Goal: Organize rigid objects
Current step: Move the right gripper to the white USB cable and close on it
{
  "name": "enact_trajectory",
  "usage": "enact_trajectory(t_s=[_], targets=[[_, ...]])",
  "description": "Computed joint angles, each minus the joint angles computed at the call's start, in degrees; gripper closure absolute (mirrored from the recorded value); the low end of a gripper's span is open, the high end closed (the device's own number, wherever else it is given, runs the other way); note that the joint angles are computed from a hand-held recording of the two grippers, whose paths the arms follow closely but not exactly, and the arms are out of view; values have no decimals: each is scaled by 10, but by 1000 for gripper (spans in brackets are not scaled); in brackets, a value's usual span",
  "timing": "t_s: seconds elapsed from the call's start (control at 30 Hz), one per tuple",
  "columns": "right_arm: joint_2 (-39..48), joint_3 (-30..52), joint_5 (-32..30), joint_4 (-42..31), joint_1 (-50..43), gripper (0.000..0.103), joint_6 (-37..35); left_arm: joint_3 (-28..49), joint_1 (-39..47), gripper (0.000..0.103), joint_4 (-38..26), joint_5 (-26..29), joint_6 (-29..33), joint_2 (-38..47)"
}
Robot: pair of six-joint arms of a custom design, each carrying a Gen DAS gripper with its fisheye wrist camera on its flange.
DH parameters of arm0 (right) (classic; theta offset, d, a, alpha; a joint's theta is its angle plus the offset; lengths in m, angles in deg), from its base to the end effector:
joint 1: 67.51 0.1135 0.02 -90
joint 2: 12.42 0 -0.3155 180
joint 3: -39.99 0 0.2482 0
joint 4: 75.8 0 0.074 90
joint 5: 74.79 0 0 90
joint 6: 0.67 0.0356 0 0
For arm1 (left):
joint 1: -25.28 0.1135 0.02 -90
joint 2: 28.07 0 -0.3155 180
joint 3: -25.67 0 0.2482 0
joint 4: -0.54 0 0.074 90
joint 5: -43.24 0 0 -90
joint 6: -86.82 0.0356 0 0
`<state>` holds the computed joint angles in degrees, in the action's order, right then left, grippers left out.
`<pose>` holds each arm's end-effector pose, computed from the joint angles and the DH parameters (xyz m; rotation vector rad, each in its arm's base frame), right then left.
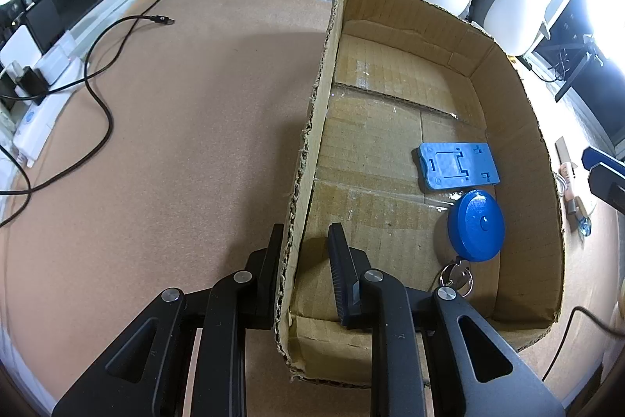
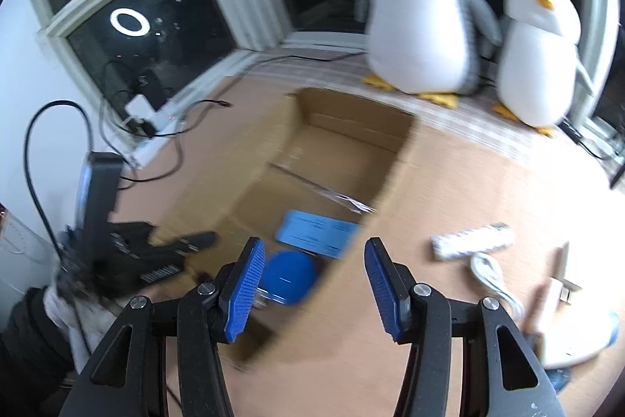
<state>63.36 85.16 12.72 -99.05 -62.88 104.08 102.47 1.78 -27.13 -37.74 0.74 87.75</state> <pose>0.2199 0.0194 0.2045 0.2045 2.5119 0.1924 0.3586 -0.1620 0.1410 0.6955 2.6619 -0.3103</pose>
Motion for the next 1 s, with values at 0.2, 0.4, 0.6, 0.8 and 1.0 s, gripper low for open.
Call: enact_trajectory(t_s=[0.2, 0.4, 0.6, 0.8, 1.0], targets=[[-27, -30, -16, -33, -120, 54, -85, -2, -1, 82, 1, -4, 0, -1], [-2, -40, -20, -37, -206, 54, -158, -2, -3, 82, -1, -9, 1, -2], [42, -38, -5, -20, -233, 54, -202, 0, -5, 82, -5, -12, 1, -3], [95, -28, 14, -2, -236, 54, -230, 0, -5, 82, -4, -11, 0, -2], [125, -22, 30, 9, -233, 61, -243, 0, -5, 82, -5, -12, 0, -2]])
